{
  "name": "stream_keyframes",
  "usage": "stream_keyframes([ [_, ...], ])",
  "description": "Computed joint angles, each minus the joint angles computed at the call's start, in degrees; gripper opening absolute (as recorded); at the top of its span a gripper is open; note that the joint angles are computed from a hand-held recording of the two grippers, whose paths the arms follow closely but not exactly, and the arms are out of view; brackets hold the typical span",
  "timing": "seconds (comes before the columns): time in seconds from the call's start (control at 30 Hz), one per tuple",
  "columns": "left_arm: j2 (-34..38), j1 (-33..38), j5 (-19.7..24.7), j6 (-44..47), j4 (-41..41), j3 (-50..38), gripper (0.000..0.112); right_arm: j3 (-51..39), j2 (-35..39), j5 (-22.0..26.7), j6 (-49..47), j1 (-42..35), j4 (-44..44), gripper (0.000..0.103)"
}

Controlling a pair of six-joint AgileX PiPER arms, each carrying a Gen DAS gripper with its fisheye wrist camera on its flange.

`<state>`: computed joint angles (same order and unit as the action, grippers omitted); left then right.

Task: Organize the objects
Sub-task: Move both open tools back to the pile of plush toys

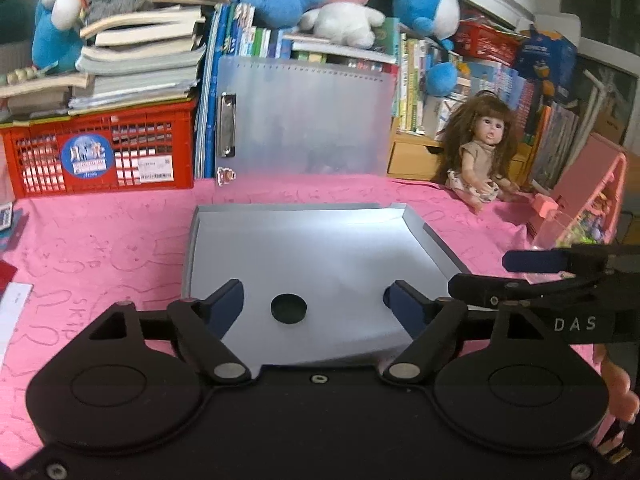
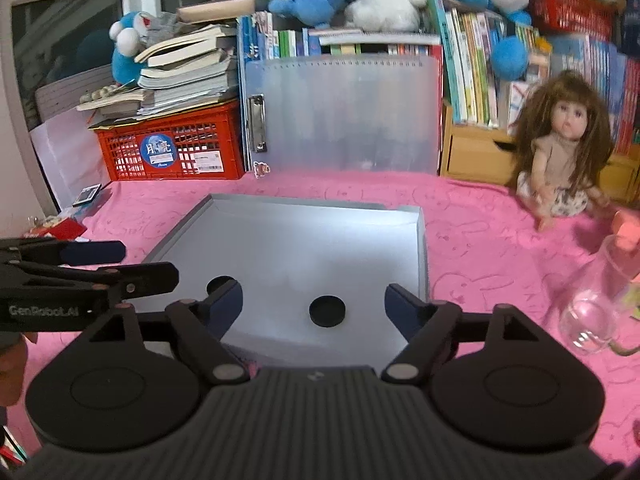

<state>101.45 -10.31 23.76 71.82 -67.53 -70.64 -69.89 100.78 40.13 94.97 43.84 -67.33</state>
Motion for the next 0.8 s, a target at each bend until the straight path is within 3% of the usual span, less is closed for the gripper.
stream_keyframes([
  [0.27,-6.06,1.94,-0.64,17.19,-14.57,11.0,0.086,4.83,-2.24,3.81,7.47,4.94,-5.46,0.091],
  [0.53,-7.49,4.87,0.21,20.46,-17.25,17.3,0.086,8.6,-2.29,6.76,12.17,8.8,-6.94,0.093],
  [0.8,-11.9,6.54,-0.89,35.73,-30.9,27.37,0.087,11.14,-1.96,9.78,14.8,12.06,-6.41,0.094],
])
